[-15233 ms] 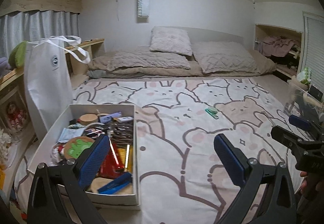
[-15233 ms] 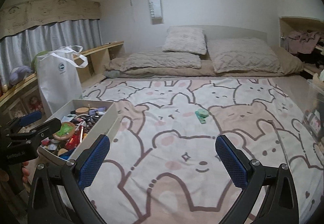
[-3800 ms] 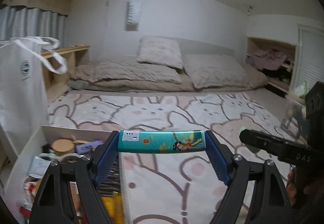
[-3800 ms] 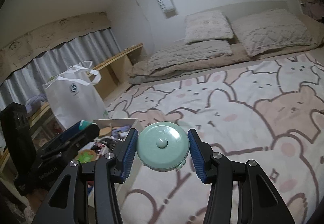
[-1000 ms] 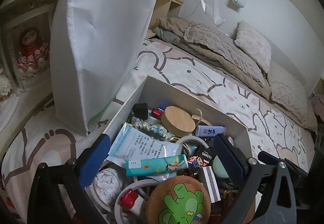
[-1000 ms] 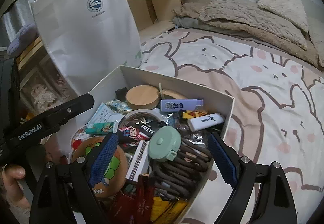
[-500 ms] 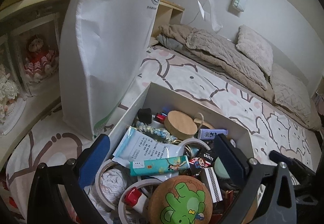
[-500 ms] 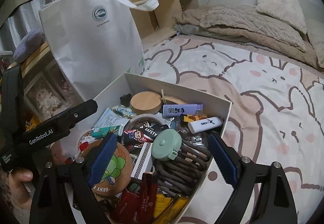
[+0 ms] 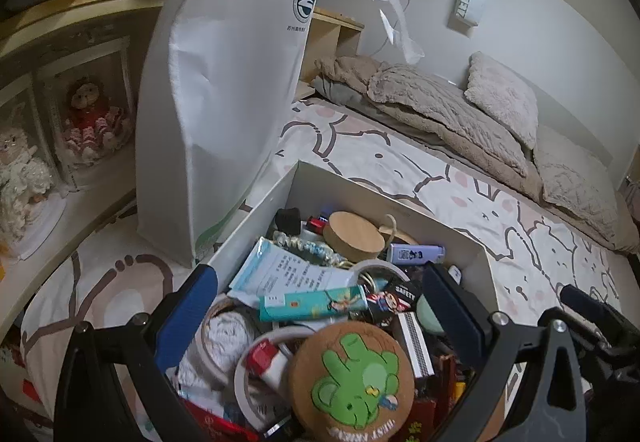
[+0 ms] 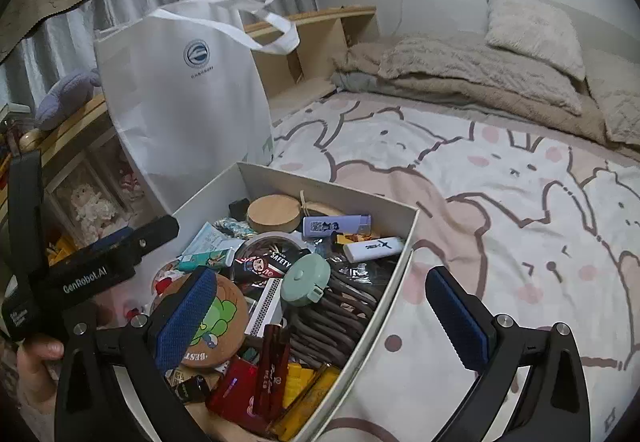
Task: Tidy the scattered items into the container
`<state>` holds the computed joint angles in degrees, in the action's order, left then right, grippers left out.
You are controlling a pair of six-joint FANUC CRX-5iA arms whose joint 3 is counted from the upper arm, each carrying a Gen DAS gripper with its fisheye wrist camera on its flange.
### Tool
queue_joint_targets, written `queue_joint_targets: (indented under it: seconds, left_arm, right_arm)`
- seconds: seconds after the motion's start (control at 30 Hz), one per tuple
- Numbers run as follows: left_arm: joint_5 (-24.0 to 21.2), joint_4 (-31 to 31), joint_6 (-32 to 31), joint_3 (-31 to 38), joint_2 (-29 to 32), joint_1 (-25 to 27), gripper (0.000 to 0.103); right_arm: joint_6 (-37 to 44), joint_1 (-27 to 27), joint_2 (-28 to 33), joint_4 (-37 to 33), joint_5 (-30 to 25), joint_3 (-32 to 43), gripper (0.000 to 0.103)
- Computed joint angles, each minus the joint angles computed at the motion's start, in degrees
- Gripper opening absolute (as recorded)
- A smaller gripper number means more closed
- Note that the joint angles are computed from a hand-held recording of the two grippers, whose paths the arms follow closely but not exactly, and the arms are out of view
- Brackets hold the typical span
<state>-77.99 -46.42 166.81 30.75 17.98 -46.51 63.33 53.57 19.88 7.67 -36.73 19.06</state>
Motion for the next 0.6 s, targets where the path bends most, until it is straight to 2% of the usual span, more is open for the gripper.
queue_joint_targets:
  seconds: [0.6]
  left_arm:
    - [-7.33,-5.13,-1.87,5.09,1.44,-8.26,0.103]
  right_arm:
    - [-12.54,2.79,-11.57,14.95,7.02,-15.90,0.103]
